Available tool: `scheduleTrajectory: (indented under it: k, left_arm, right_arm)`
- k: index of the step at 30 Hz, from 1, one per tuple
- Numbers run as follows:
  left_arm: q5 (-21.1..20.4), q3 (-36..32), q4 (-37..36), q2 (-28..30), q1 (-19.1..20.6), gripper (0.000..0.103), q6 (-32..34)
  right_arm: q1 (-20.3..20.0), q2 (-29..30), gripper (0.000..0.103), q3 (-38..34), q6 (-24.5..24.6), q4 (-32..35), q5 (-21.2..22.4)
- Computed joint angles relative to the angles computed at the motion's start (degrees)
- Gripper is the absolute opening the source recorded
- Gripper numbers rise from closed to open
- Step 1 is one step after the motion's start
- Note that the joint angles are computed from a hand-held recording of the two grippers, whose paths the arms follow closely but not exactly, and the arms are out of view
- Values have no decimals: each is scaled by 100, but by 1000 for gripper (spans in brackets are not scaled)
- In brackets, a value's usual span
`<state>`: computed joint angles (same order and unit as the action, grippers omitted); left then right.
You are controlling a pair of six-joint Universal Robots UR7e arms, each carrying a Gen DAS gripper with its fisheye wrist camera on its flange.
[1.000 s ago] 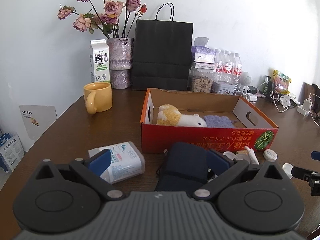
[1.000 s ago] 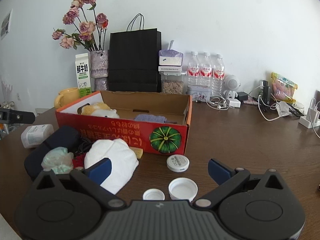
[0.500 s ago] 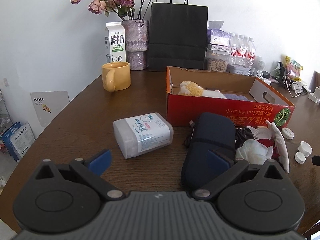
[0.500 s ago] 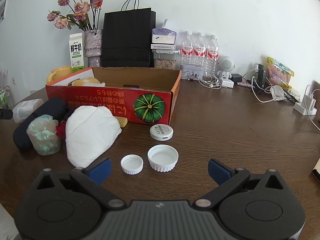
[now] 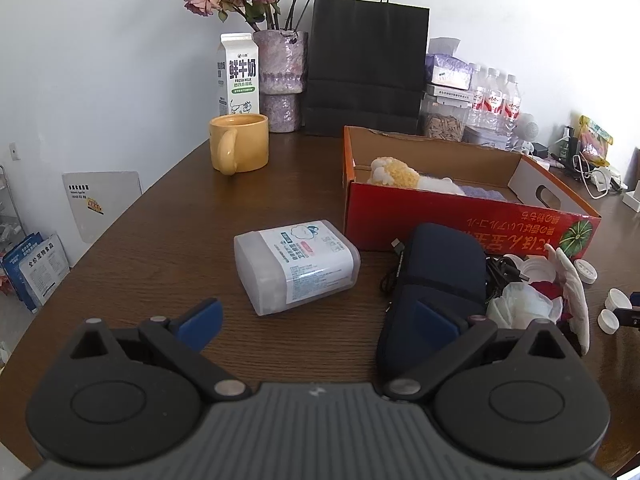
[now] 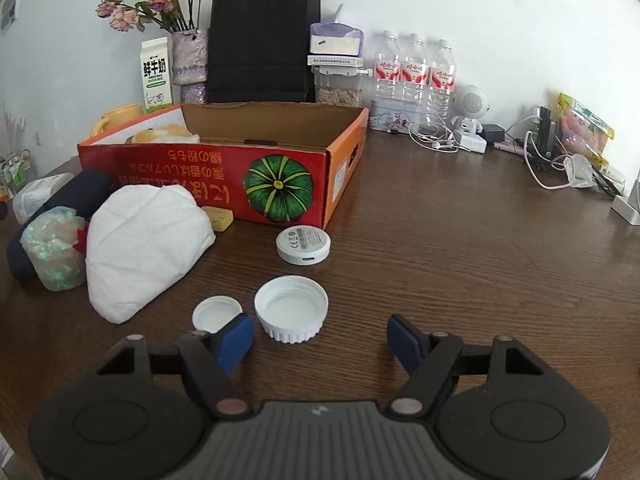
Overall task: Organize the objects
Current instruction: 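Grasp the white cotton-swab box with the left gripper while the right gripper grasps a white bottle cap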
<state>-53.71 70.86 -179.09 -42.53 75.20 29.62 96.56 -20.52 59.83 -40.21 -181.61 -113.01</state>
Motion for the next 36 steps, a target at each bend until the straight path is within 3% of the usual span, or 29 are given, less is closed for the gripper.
scheduleTrajectory:
  k: [2, 4, 18, 22, 30, 36]
  left_arm:
    - [19, -44, 24, 30, 5, 103, -41]
    - [50, -97, 39, 66, 9, 103, -68]
    - [380, -885, 609, 458, 27, 103, -569]
    - [711, -1472, 840, 783, 14, 103, -706]
    - [942, -2562, 1505, 1348, -1, 103, -890]
    - [1242, -3665, 2294, 1936, 21, 103, -1454]
  right_arm:
    - [-19, 31, 57, -135, 16, 194, 125]
    - [-28, 28, 39, -171, 26, 294, 238]
    - [1, 286, 39, -412, -101, -344, 431]
    - [8, 410, 39, -561, -102, -507, 519]
    - [11, 604, 39, -772, -136, -951, 636]
    - [22, 671, 39, -896, -62, -947, 526]
